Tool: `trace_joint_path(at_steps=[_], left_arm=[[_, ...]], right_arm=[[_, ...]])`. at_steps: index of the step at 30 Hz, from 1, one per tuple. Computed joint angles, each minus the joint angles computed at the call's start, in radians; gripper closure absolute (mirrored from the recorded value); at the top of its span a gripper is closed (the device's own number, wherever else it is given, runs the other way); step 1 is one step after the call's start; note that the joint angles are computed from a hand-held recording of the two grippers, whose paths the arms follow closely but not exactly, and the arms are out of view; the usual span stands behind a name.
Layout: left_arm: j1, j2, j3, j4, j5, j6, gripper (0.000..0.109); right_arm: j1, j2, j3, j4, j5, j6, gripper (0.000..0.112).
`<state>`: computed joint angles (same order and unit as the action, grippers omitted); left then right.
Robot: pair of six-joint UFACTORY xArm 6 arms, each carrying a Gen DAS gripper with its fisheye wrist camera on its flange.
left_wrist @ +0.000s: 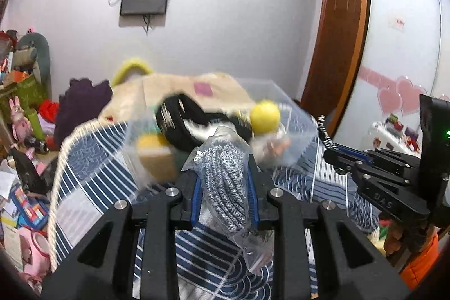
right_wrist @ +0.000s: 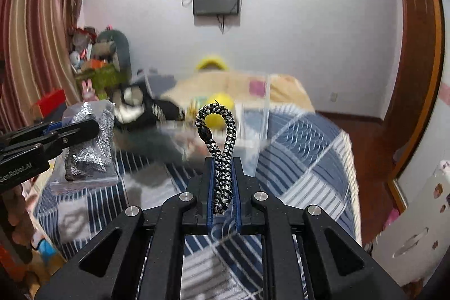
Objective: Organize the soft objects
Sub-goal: 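Drop the grey fabric bag into the box with the left tool while the right tool drops the bracelet in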
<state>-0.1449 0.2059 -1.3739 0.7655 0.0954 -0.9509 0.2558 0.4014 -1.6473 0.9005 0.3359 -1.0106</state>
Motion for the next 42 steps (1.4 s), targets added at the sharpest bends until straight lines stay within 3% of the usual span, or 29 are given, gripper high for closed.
trace_joint_path(at_steps=[6, 13, 17, 23, 26, 30, 36, 39, 42], left_arm=[[0.018, 0.049, -0.141, 0.158, 0.009, -0.137, 0.081], [0.006, 0.181, -0.342, 0.123, 0.066, -0.083, 0.081], [-0.010, 0.286, -0.473, 0.033, 0.124, 0.020, 0.081], [-0.036, 0.445, -0.664, -0.253, 0.246, 0.305, 0.081], [-0.037, 0.501, -0.732, -0.285, 0.289, 0.335, 0.080], [-0.039, 0.525, -0.763, -0.308, 0.315, 0.361, 0.068], [-0.039, 0.466, -0.678, -0.256, 0.288, 0.331, 0.048], [-0.033, 0.421, -0.617, -0.301, 0.247, 0.345, 0.041], [-0.026, 0.368, -0.554, -0.259, 0.216, 0.293, 0.040]], right_arm=[[0.015, 0.056, -0.111, 0.008, -0.026, 0.004, 0.102], [0.020, 0.127, -0.221, -0.027, -0.011, 0.082, 0.102], [0.018, 0.195, -0.313, -0.128, 0.020, 0.194, 0.102], [0.007, 0.302, -0.441, -0.314, 0.094, 0.387, 0.102], [0.003, 0.331, -0.474, -0.365, 0.127, 0.441, 0.102], [0.003, 0.328, -0.466, -0.388, 0.137, 0.452, 0.097], [0.007, 0.263, -0.375, -0.315, 0.081, 0.366, 0.071], [0.002, 0.250, -0.369, -0.263, 0.092, 0.324, 0.071], [0.002, 0.238, -0.357, -0.239, 0.080, 0.299, 0.069]])
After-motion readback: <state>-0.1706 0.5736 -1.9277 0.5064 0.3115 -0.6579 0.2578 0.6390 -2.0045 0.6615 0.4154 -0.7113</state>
